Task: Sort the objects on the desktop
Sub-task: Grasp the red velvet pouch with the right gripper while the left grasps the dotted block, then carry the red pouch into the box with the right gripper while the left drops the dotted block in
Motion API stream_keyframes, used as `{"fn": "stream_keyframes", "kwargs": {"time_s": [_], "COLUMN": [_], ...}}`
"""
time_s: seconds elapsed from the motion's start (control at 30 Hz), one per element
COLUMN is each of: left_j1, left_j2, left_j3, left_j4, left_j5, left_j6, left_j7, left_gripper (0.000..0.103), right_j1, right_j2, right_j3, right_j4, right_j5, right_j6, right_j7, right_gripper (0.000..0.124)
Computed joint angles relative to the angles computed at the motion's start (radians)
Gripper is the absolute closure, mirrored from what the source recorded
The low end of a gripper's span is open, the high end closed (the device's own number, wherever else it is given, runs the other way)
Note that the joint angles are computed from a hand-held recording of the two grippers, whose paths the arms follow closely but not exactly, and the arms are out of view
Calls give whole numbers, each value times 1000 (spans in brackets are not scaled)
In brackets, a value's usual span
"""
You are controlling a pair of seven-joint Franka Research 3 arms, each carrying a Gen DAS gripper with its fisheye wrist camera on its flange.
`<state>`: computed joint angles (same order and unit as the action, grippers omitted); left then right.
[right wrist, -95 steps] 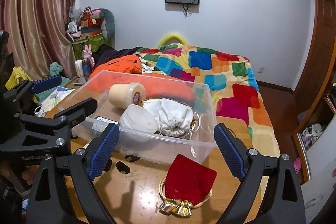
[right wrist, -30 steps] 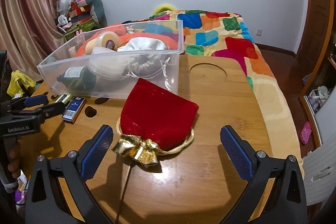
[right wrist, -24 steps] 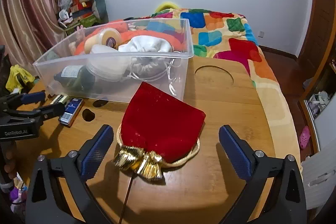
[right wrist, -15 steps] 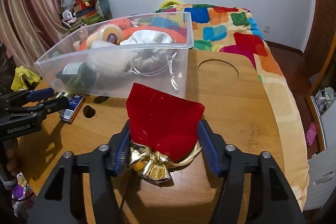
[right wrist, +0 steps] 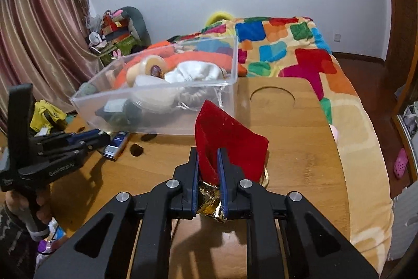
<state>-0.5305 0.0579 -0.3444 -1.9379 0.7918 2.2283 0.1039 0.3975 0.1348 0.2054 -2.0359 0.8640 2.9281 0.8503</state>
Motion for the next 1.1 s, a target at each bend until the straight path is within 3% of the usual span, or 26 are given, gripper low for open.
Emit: {"fn": "stream_keyframes", "kwargs": {"time_s": [0.27, 0.77, 1.1], "left_j1": [0, 19, 48], "left_j2": [-37, -123, -160], "left_j3": [-9, -37, -42], "left_j4": [-30, -52, -51], "left_j5": [16, 50, 23], "left_j6": [-1, -24, -15], "left_j7": [-47, -50, 26], "left_gripper": [79, 79, 79], "right_j1": [1, 28, 34], "right_j2": [-50, -100, -95], "right_j3": [-2, -32, -42], "right_j4": [-2, 9, 59], "right_j5": [107, 66, 27], "right_j6": [-14, -2, -25], "right_j7": [-105, -107, -111], "right_gripper": [112, 112, 112]}}
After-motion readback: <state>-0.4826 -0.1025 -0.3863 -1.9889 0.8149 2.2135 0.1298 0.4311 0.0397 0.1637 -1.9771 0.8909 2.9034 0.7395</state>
